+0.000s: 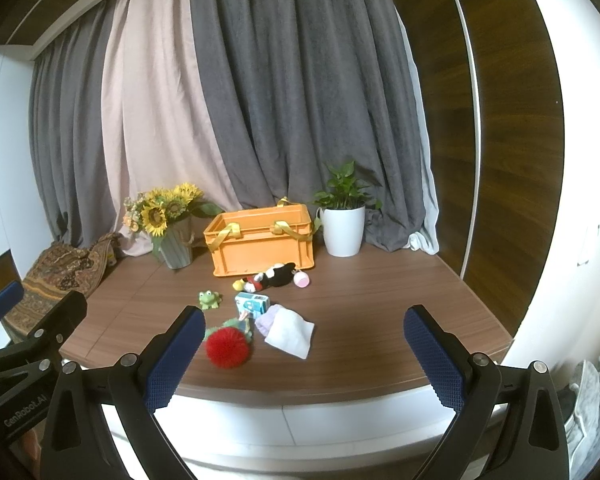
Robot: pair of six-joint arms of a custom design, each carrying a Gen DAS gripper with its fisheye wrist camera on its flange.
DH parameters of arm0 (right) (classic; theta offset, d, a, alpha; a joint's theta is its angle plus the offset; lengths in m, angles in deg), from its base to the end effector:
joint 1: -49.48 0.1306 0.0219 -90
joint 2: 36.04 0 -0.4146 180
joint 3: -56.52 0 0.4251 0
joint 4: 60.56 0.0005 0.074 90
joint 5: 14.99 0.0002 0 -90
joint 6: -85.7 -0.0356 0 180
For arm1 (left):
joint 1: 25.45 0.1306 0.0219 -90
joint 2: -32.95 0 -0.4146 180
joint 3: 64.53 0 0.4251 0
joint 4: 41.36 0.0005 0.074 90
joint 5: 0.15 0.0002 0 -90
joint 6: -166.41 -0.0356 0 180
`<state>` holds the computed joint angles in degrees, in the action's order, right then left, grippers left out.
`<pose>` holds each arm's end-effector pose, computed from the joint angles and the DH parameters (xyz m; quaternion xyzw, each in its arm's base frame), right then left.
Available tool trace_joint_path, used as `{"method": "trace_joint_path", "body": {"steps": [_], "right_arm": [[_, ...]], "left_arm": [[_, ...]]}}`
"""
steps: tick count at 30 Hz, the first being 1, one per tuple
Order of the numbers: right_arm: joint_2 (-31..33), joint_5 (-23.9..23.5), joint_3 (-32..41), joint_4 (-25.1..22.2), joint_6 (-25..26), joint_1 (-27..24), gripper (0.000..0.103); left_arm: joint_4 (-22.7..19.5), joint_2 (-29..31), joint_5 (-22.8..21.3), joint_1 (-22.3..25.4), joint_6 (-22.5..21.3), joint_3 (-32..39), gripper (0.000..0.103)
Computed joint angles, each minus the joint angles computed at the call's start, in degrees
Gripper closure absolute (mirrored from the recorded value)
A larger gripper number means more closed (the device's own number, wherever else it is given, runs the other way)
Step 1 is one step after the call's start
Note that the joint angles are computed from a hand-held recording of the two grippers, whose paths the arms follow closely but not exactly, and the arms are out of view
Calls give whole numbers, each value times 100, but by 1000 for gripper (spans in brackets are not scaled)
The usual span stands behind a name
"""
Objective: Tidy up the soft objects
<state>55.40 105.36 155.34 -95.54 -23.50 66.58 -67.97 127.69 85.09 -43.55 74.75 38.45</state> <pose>0.5279 0.1431 0.5510 0.1507 0.8229 -0.0570 0.5448 0.5527 -0.1781 0.5700 0.1151 0.8024 -0.0503 0.5835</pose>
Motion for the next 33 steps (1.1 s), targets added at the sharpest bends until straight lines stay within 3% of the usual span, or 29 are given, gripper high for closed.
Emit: {"method": "trace_joint_path", "body": {"steps": [10, 20, 27, 33], "right_arm": [[10, 6, 22, -11, 3, 4, 2], [17, -87, 47, -188, -60, -30, 2], [165, -279, 72, -363, -131, -130, 2], [559, -669, 312, -551, -243, -280, 2]], "left_arm": [[46, -18, 9, 4, 2, -58, 0], [-302, 204, 93, -51, 92, 146, 0], [-517, 478, 96, -42, 110, 209, 0], [-457, 866, 187, 14, 101, 306, 0]]}}
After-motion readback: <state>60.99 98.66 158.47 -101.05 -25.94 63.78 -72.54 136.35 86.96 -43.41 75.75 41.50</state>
